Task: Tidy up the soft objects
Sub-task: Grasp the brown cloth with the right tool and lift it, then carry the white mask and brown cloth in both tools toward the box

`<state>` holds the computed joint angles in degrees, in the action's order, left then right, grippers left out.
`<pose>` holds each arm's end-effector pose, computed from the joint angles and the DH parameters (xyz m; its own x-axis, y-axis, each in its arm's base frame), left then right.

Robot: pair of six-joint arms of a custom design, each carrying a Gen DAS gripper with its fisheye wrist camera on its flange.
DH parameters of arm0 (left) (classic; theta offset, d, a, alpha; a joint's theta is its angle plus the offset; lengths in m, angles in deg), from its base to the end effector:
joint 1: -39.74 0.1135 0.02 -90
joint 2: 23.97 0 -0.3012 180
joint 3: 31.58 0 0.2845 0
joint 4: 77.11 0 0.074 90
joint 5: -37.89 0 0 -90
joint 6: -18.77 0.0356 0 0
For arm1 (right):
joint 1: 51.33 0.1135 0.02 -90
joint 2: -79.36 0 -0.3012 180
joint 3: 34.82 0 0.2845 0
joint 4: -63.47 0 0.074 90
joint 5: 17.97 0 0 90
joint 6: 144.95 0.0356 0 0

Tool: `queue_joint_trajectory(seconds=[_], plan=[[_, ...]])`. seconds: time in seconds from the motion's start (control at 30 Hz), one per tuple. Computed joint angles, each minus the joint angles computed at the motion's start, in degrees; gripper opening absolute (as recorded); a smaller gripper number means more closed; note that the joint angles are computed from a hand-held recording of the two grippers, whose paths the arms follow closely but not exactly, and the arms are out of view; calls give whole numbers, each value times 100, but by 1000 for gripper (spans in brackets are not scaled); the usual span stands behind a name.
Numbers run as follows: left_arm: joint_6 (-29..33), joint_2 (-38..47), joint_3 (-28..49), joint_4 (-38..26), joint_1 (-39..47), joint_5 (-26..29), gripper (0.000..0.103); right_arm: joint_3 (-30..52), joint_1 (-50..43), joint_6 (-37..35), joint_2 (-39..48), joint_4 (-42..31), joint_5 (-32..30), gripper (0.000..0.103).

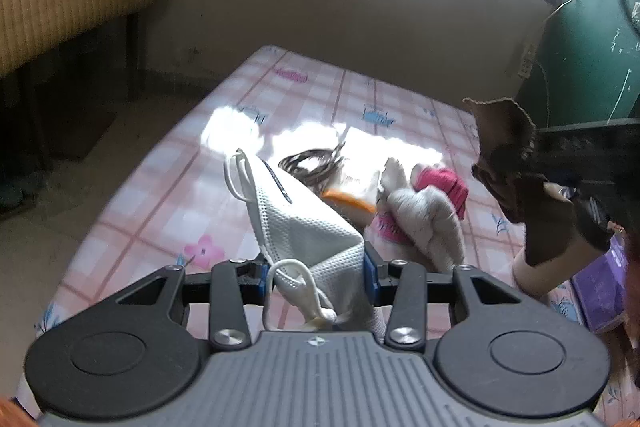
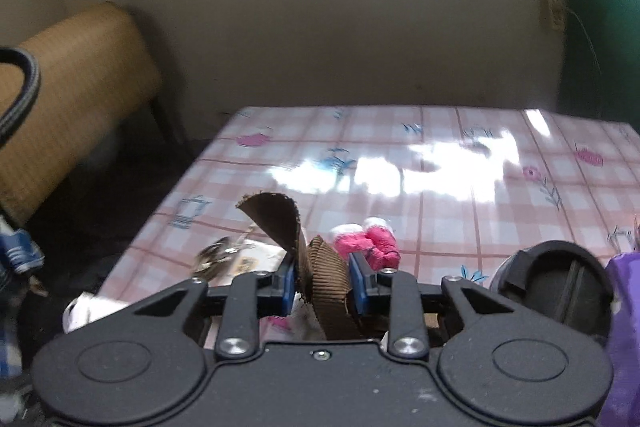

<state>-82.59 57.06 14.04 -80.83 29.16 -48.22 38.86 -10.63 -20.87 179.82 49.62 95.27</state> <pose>0.2845 -0.0556 0.1771 -0.6545 -0.0777 -0.7521 0.1081 0.9749 -0.1948 0.3197 0.2565 0.2120 -0.6174 0.1481 -0.7726 -0.0316 0.9767 0.2125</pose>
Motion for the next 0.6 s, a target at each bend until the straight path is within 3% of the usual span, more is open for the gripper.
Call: queue_joint_trajectory(seconds=[0.6], plan=[[-74, -293, 1081, -1244, -1101, -1161, 43, -719, 637, -403, -1585, -473, 977, 35]])
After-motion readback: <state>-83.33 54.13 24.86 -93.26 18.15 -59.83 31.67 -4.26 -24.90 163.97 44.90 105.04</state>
